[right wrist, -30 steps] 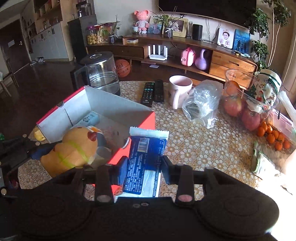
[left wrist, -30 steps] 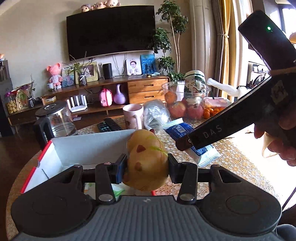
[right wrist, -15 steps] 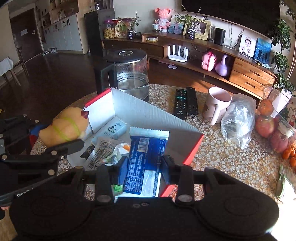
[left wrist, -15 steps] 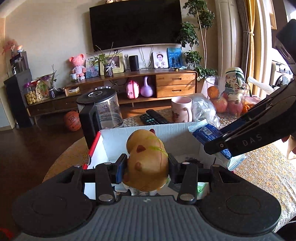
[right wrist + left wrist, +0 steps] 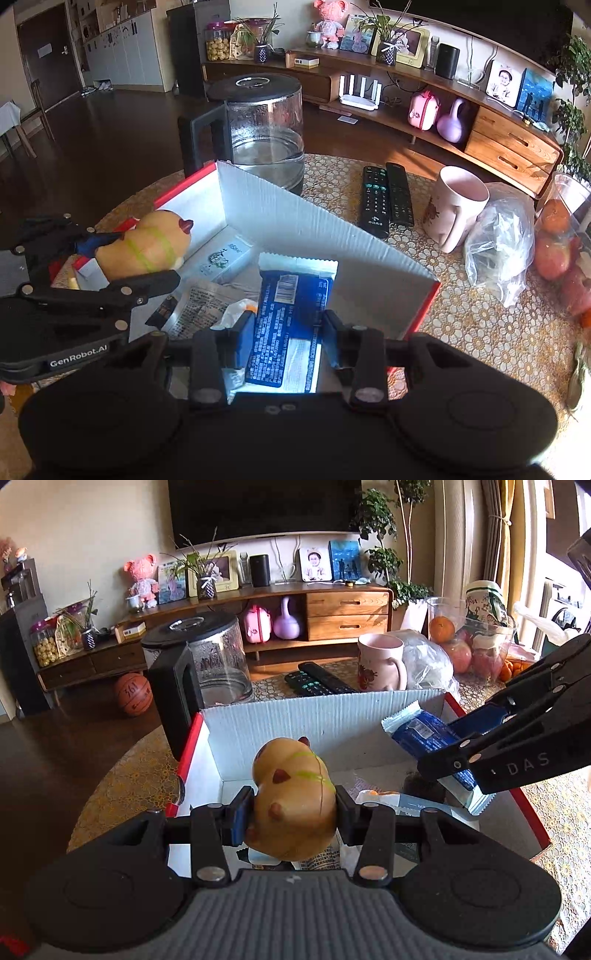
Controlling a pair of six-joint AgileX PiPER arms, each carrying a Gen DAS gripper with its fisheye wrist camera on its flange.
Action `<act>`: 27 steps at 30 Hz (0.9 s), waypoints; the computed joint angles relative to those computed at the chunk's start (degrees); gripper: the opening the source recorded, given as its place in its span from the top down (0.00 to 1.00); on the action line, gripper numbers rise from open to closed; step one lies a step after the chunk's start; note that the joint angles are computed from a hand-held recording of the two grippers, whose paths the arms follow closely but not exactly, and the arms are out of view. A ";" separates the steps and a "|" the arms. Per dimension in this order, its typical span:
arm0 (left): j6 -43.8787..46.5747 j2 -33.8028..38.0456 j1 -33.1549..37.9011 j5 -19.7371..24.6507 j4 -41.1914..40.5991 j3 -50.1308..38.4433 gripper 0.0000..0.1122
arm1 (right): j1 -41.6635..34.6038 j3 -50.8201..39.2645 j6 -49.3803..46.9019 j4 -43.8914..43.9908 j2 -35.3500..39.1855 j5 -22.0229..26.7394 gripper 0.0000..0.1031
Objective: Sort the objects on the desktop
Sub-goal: 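Carry the snack bar with the right tool while the left tool carries the yellow toy to the box, then lower both tools into the box and open them to release the snack bar and toy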
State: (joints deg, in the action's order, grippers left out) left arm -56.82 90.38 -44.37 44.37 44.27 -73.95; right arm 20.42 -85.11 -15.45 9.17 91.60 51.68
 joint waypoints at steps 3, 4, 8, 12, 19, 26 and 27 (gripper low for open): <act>4.52 2.51 2.24 -1.01 -3.97 -2.13 0.61 | 0.60 -1.48 3.14 -3.34 3.28 -0.86 0.63; 6.05 3.37 3.06 -1.27 -5.53 -2.82 0.61 | 0.67 -1.59 3.92 -4.15 4.13 -1.30 0.63; 12.17 6.05 5.64 -1.96 -11.87 -5.00 0.61 | 0.30 -1.40 4.06 -4.14 6.23 -2.49 0.63; 18.17 8.42 7.85 -1.66 -18.36 -7.60 0.60 | 0.64 -0.21 3.48 -4.03 6.68 -3.51 0.64; 23.81 12.02 9.80 0.56 -25.53 -11.23 0.60 | 0.07 0.53 2.33 -2.79 7.17 -3.78 0.64; 22.99 12.44 9.87 1.21 -25.73 -11.93 0.54 | -0.89 0.23 0.91 -1.24 6.69 -2.65 0.60; 22.30 12.14 9.78 0.96 -25.41 -11.60 0.51 | -1.01 0.43 0.79 -1.18 6.34 -2.71 0.58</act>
State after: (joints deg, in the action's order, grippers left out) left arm -34.52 102.52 -34.59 45.34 18.87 -85.55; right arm 19.41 -84.68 -14.66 7.98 97.95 48.97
